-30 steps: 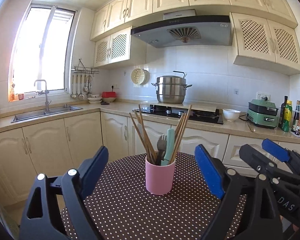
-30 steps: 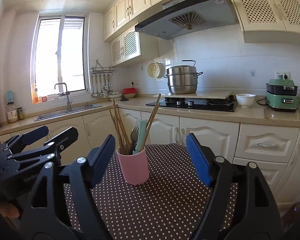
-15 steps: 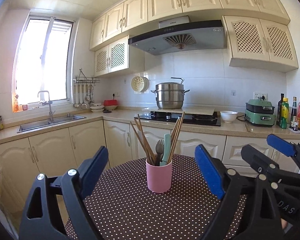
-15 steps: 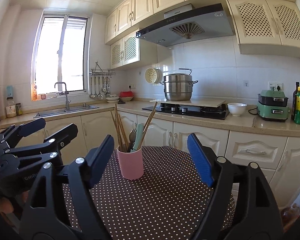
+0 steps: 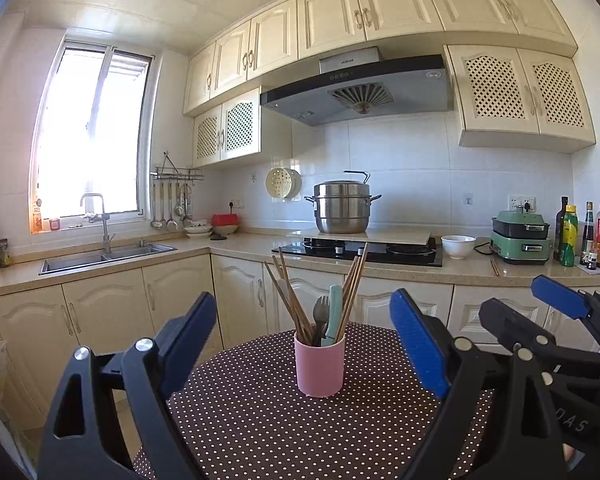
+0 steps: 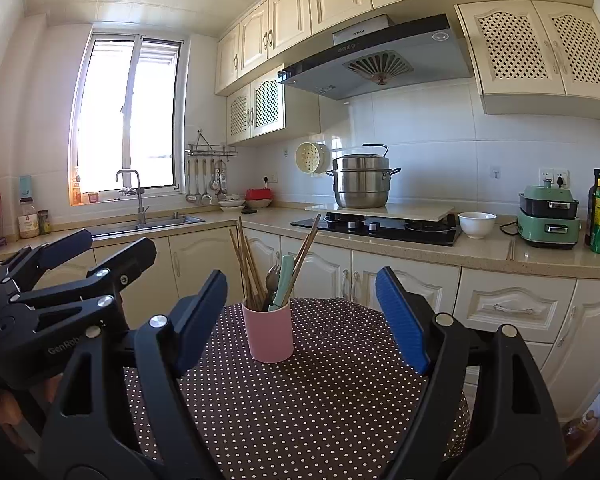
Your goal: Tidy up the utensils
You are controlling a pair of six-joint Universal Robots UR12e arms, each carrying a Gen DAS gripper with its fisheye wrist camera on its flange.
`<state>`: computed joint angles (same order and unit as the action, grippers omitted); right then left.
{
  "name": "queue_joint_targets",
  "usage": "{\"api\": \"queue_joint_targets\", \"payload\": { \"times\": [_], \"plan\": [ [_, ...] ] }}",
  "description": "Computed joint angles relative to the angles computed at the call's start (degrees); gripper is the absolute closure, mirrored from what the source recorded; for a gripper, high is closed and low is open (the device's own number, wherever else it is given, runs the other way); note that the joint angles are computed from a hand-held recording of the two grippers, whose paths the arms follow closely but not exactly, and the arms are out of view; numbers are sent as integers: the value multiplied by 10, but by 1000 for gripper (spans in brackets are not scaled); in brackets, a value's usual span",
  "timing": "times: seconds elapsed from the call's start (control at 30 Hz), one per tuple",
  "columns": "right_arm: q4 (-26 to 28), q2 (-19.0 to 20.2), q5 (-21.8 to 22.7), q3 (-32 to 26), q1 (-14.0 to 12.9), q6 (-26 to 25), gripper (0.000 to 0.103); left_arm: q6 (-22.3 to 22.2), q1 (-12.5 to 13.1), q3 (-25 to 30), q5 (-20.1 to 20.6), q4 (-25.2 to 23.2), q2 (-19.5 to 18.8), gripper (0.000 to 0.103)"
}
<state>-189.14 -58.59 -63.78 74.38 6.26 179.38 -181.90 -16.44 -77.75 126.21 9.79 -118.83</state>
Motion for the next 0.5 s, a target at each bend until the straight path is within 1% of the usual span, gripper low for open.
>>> {"api": "queue_joint_targets", "payload": {
  "times": [0.27,0.5],
  "plan": [
    [1,1,6,-2,-1,2,27,8,-2,2,6,10,-2,16],
    [6,0,6,-3,1,-1,26,5,0,2,5,12,-2,16]
  ]
}}
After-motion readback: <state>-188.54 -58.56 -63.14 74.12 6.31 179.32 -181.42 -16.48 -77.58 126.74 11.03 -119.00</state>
